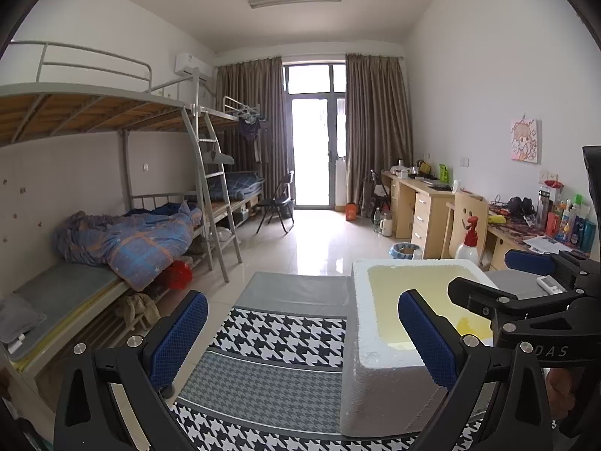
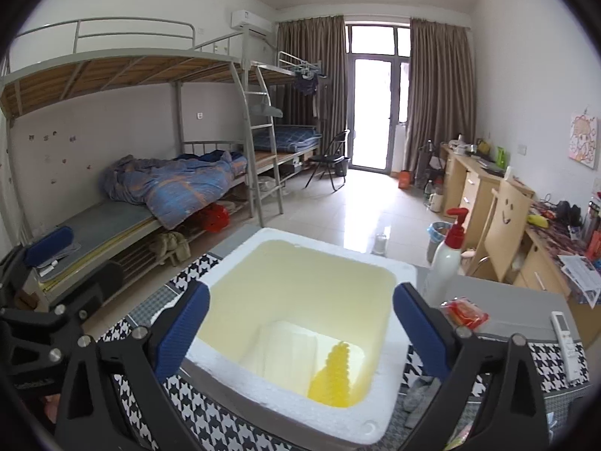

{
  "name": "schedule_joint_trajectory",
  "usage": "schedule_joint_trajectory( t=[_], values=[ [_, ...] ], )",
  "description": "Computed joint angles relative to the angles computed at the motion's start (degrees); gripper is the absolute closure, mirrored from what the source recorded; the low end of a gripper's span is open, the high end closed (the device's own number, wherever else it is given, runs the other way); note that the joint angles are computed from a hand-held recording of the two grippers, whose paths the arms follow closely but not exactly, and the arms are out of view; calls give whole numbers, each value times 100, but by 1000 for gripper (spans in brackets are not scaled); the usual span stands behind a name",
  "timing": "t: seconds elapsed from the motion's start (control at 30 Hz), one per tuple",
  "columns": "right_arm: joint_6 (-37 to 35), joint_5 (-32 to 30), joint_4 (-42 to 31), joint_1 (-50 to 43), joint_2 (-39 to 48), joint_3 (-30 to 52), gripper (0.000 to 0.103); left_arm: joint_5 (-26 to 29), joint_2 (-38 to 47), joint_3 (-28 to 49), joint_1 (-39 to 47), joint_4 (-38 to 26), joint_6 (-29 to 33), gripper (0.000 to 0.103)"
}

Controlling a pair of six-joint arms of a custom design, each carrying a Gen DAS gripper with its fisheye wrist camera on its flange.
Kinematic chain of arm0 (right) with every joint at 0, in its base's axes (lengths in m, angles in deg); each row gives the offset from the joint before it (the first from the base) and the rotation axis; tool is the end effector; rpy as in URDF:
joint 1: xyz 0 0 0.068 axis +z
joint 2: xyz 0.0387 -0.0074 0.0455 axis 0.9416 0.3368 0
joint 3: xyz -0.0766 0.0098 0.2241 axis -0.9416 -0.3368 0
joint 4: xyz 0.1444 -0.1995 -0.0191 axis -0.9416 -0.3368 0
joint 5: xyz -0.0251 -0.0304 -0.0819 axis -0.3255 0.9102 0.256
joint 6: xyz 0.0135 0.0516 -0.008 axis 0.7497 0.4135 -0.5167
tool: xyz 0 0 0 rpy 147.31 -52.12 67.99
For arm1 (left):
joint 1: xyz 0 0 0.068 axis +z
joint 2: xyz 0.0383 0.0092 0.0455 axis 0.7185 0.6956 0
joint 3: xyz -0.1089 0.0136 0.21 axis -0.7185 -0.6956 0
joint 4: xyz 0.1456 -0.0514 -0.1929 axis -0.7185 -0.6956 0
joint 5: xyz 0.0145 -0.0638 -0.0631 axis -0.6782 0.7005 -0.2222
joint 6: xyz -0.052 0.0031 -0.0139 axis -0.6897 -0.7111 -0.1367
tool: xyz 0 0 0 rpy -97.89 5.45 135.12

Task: Organize soft objects
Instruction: 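Lower the white masks into the foam box and open the right gripper, then withdraw both tools from the box back toward the remaining items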

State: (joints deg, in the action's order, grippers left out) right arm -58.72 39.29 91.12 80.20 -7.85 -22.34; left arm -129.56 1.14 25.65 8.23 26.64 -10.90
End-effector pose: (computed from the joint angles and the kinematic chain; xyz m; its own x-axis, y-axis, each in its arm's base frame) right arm 0.2678 0.0581 0.2021 -0.3923 -0.2174 -0.8938 -0.5037 0.8638 0.0109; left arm 0.2000 -0.1213 0.1640 -0.2937 -0.0414 -0.9550 -0.2166 0.9760 0.0244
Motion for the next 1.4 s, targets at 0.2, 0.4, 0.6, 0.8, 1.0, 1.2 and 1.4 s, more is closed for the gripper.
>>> schedule_joint_trajectory(
  t=[0.2,0.4,0.6,0.8,1.0,1.2,1.4],
  values=[
    [289,223,155,-123,-212,-192,3,-181,-249,-102,-236,-104,-69,1],
    [285,112,82,-318,-388,-231,3,-397,-470,-144,-506,-217,-115,1],
    [433,-131,89,-585,-871,-506,1,-657,-574,-118,-809,-365,-181,1],
    [438,6,33,-724,-1226,-725,1,-907,-663,-75,-1102,-484,-215,1],
    [266,-53,-168,-872,-1708,-961,1,-1090,-657,9,-1359,-489,-179,1],
    [-156,-478,-535,-1263,-2017,-1004,1,-1293,-528,113,-1707,-391,-103,1],
    [-323,-426,-886,-1497,-2229,-1063,1,-1413,-445,173,-2010,-268,-51,1]
  ],
)
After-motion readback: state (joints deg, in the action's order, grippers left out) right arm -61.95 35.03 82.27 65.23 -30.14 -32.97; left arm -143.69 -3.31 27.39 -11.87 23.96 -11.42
